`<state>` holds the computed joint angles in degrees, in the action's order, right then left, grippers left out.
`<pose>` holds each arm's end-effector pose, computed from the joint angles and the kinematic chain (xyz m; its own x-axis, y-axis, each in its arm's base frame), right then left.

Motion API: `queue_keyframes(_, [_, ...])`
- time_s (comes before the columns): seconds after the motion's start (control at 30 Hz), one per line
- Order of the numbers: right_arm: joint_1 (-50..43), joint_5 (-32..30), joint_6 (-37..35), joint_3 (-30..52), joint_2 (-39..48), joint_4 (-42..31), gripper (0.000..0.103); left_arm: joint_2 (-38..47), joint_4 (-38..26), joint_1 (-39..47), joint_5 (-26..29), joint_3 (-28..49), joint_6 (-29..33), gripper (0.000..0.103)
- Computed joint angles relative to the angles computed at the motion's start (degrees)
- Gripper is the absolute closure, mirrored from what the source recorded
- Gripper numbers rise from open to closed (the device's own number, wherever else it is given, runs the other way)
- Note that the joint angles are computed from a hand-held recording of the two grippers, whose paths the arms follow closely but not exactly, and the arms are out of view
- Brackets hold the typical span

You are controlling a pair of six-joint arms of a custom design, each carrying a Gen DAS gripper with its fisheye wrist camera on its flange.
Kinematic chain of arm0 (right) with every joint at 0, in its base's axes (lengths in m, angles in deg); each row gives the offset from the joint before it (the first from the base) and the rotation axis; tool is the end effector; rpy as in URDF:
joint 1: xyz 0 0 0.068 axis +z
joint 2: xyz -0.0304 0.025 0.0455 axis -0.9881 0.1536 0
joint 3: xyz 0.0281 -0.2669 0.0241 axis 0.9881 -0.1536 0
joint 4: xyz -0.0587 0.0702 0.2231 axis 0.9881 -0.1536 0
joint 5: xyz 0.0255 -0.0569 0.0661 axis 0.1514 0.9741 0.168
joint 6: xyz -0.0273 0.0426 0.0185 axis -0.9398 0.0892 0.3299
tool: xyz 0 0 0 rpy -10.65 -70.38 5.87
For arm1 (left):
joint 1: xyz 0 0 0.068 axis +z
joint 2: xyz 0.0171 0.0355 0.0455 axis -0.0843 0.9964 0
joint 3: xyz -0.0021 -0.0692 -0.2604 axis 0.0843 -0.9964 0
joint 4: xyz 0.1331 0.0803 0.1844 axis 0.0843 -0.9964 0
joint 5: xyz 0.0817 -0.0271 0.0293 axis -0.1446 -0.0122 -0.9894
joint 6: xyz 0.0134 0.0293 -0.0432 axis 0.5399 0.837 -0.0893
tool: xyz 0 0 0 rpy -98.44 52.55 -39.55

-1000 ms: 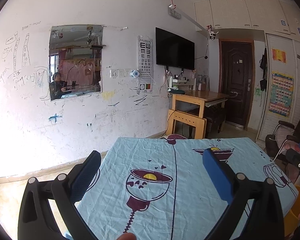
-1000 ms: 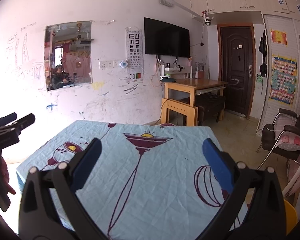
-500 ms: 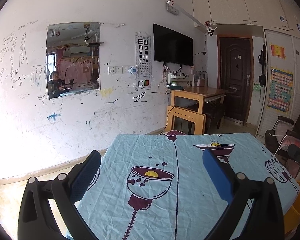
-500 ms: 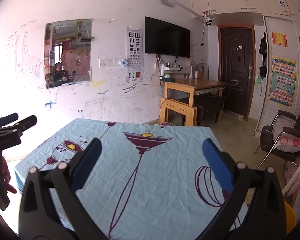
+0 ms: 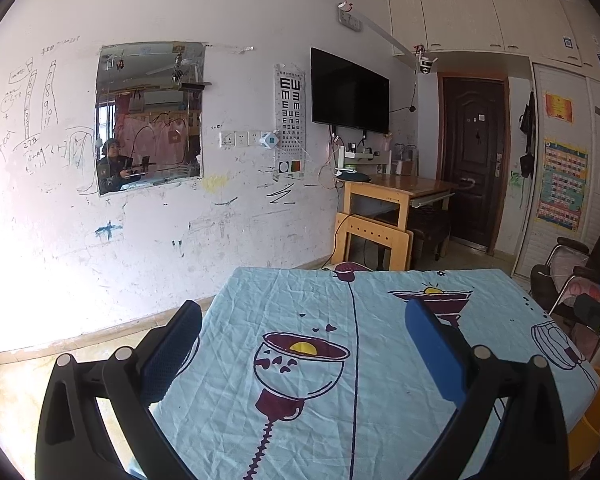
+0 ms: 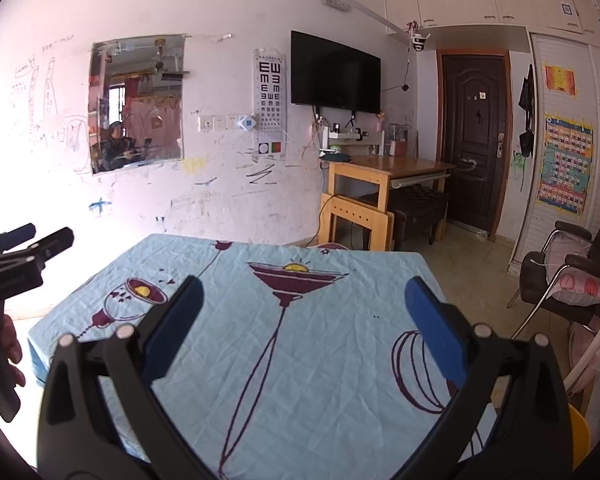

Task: Collect trash

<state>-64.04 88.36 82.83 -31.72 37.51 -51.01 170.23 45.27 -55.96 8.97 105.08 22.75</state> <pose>0.1560 0.0366 0.2754 -0.3341 0.0159 -0.9424 0.0351 0.9994 0.0044 0.2058 -0.2165 0.2752 -0.3456 0.0116 -0.9383 0.0721 0.9973 -0.0142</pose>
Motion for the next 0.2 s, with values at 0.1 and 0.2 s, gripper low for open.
queue_keyframes(0.1, [-0.09,-0.09,-0.08,-0.12,-0.14,-0.09,0.006,0.01,0.05,0.39,0.6,-0.11,-0.01,0.006])
queue_keyframes(0.2, [-0.66,-0.67,-0.23,-0.25,-0.31,-0.16,0.006,0.1,0.02,0.43,0.92,-0.28,-0.11,0.006])
